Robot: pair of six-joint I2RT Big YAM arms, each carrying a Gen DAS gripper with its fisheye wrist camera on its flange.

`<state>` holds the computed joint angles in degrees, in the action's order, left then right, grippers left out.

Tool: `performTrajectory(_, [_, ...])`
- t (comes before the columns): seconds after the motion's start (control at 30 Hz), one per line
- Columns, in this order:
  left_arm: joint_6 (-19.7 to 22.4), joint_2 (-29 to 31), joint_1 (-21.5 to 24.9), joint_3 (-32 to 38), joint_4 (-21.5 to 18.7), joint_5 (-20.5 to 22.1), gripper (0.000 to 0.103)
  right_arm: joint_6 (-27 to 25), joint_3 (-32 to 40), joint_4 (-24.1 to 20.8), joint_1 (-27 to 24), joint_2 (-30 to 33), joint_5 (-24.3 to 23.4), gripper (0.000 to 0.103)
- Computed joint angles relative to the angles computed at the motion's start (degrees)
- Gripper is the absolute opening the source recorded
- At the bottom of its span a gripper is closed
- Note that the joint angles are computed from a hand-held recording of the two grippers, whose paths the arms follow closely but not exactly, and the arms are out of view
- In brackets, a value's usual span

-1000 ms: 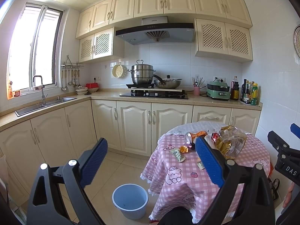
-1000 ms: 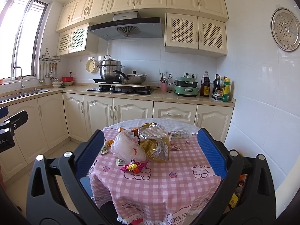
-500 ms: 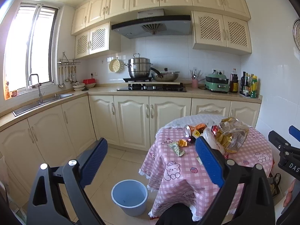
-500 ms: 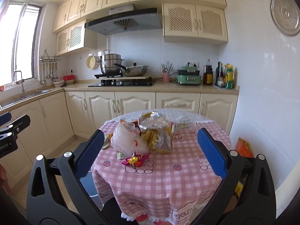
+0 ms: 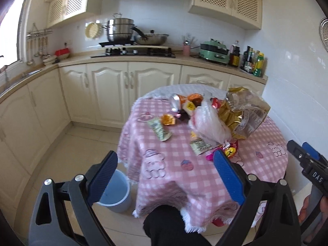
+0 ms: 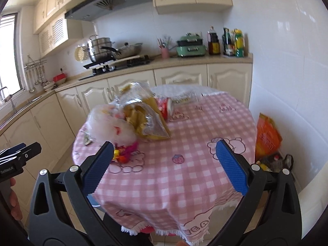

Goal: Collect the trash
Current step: 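Grasp the clear plastic bag with the left gripper while the right grasps the gold snack bag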

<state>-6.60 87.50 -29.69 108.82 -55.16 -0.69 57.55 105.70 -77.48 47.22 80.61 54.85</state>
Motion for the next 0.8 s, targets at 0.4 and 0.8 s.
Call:
performTrajectory(0.4, [0.83,24.27,-2.44,31.51,-13.6,4.91,0.082,-11.85,-4.36,13.11,-10.08,-0.39,-9.03,0.097])
performTrajectory(0.8, [5.73,26.14,-2.41,35.91,-13.76,13.44,0.026,-21.16,0.56,15.5,-15.76,4.37,-18.01,0.027])
